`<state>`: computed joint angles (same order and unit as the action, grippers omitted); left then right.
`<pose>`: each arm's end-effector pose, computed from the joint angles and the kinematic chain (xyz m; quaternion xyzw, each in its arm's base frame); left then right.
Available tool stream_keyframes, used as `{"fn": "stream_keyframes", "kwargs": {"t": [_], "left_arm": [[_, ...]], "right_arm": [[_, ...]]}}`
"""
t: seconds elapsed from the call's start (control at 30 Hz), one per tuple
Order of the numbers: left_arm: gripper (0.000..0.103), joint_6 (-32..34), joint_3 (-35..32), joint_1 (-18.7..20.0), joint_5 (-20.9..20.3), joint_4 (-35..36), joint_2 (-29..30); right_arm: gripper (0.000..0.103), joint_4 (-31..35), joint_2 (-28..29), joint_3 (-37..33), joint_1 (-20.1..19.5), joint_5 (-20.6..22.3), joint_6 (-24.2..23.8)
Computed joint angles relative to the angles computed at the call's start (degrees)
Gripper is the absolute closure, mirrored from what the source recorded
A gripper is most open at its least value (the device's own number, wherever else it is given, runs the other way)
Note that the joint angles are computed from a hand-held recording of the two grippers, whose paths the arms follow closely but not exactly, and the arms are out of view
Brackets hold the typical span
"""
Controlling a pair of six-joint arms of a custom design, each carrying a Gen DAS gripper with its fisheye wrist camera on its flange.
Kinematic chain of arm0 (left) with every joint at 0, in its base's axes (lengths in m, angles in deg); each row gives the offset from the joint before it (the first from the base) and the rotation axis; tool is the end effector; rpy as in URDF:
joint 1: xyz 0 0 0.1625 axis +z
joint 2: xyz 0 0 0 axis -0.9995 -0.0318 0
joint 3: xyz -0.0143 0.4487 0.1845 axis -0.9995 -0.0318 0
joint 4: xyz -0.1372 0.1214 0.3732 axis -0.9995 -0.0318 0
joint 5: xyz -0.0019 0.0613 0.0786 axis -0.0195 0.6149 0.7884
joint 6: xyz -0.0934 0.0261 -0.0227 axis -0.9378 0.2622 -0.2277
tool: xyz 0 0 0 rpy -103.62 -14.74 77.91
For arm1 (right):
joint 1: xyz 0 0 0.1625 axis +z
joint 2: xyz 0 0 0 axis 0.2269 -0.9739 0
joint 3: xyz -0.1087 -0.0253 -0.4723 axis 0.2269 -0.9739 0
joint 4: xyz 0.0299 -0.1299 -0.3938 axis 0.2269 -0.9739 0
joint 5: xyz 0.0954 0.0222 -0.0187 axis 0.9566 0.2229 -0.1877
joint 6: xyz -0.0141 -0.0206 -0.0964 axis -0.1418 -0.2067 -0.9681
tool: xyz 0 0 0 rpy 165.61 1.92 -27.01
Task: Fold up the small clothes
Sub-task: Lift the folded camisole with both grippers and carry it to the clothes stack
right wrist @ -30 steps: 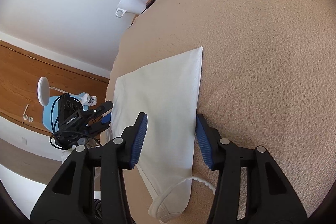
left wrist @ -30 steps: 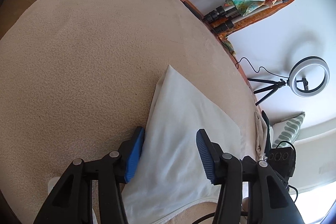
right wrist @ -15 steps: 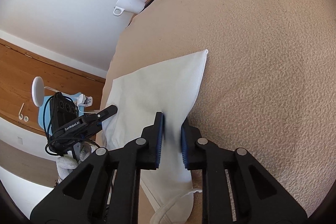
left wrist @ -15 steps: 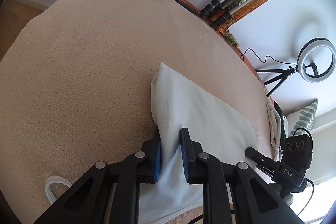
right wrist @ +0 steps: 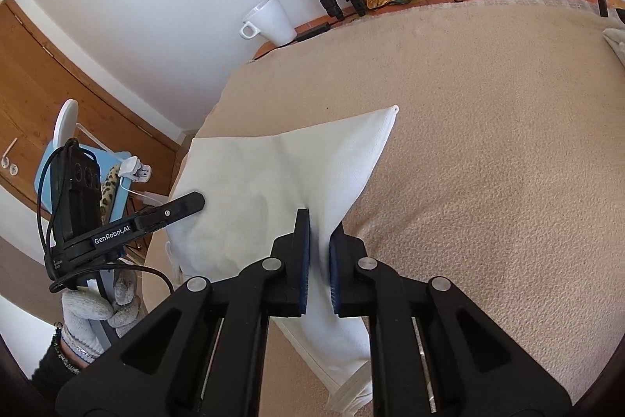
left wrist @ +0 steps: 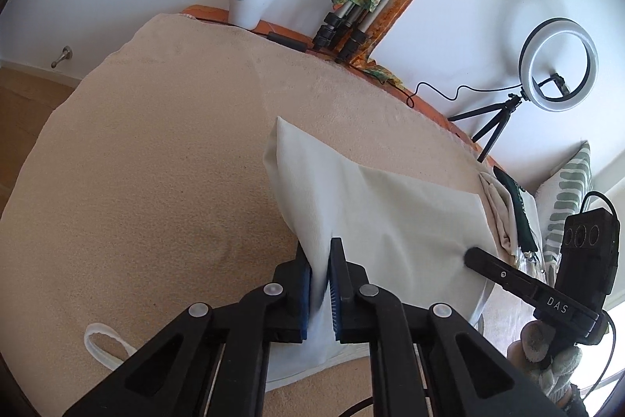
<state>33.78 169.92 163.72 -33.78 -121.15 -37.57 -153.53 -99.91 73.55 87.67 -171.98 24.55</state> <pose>0.0429 -0.5930 0.2412 -0.1256 0.8922 -0.3965 0.1761 0.2660 -0.7003 -0.0783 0.3015 -0.9488 0.0908 0.0261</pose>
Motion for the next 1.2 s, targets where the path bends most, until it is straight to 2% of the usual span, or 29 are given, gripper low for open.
{"fn": "stream_keyframes", "kwargs": {"t": [0.3,0.67,0.97,1.2], "left_arm": [[0.098,2.89,-2.05,-4.91,1.55,-0.04,2.88],[0.098,7.14,-8.76,-9.85,-1.34,2.14,9.07],[0.098,8.14,-16.11,-11.97,-4.78,4.17,15.20],[0.098,8.93,-25.61,-13.00,-6.87,8.07,21.07]], "right_arm": [[0.094,-4.06,-4.46,3.79,0.20,-0.72,-1.28],[0.094,-8.90,-11.48,9.51,-1.36,-3.43,-3.90],[0.094,-11.13,-16.52,11.74,-4.13,-4.84,-6.11],[0.094,-11.62,-19.79,11.25,-7.46,-4.38,-7.46]]}}
